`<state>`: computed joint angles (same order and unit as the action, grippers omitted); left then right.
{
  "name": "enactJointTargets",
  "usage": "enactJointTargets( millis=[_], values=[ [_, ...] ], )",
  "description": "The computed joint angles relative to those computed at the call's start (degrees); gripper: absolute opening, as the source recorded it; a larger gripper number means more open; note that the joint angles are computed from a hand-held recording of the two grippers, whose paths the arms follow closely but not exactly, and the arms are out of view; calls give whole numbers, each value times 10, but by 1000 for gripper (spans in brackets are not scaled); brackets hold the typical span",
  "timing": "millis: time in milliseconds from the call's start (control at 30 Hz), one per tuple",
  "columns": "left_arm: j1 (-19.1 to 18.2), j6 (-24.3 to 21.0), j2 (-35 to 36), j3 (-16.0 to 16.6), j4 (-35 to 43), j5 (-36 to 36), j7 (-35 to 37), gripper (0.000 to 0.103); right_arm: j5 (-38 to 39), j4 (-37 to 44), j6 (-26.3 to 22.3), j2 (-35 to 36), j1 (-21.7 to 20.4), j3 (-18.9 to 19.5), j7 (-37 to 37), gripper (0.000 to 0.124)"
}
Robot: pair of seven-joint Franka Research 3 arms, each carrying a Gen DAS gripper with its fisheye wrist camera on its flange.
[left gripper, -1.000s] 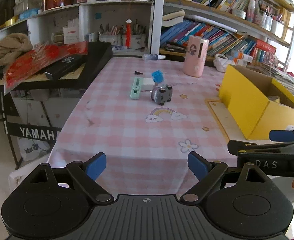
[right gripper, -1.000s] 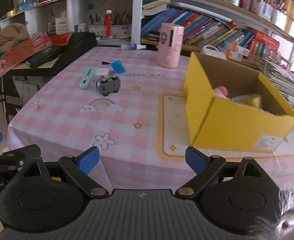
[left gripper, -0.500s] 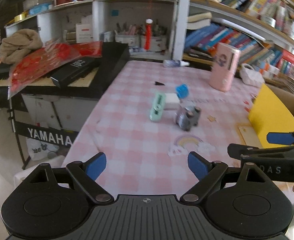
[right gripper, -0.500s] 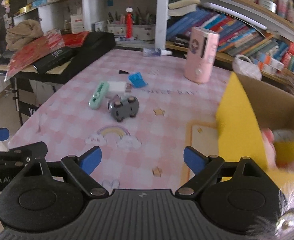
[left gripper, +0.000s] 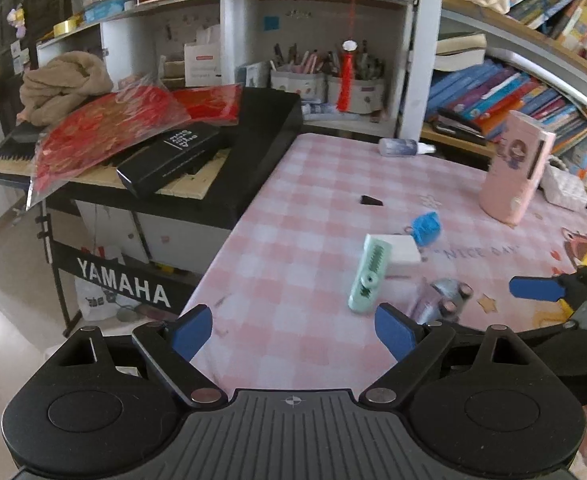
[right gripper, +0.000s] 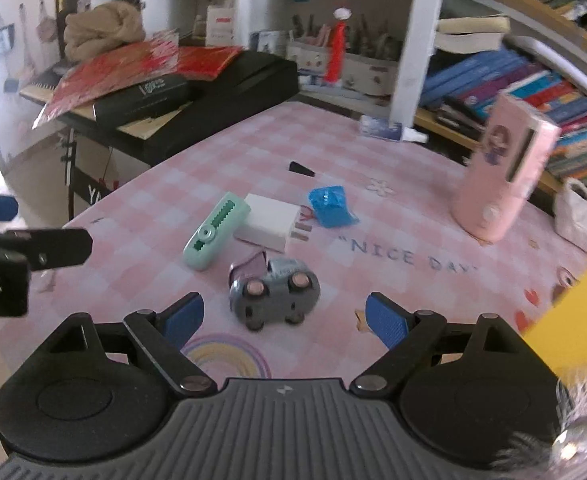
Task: Organize objects
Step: 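Grasp the mint-green toy with the left tool while the right tool grasps the grey toy car, then carry the mint-green toy and grey toy car toward the yellow box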
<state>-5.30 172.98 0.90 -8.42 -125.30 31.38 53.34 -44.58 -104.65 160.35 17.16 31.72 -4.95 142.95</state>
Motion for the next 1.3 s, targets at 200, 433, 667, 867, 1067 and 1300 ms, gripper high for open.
enactJointTargets(
  millis=[200,433,667,867,1067,1300],
  values=[
    [-7,-18,44,-1,51,-20,24,90,101,57,-4,61,-21,16,-109,83],
    [-9,-20,95,-17,106,-93,109,89,209,51,15,67,-25,10,-190,62],
    [-5,-36,159,-46,171,-152,205,75,108,13,-35,11,20,-57,-38,62],
    [-28,-77,208,-38,220,-153,248,52,84,-18,-27,-18,-20,-25,-4,62],
    [-17,-75,205,-52,210,-190,271,23,48,-43,-19,-42,-38,-2,32,62],
    [37,-28,142,-106,140,-296,326,23,12,-55,-20,-61,-48,15,68,62]
  ],
)
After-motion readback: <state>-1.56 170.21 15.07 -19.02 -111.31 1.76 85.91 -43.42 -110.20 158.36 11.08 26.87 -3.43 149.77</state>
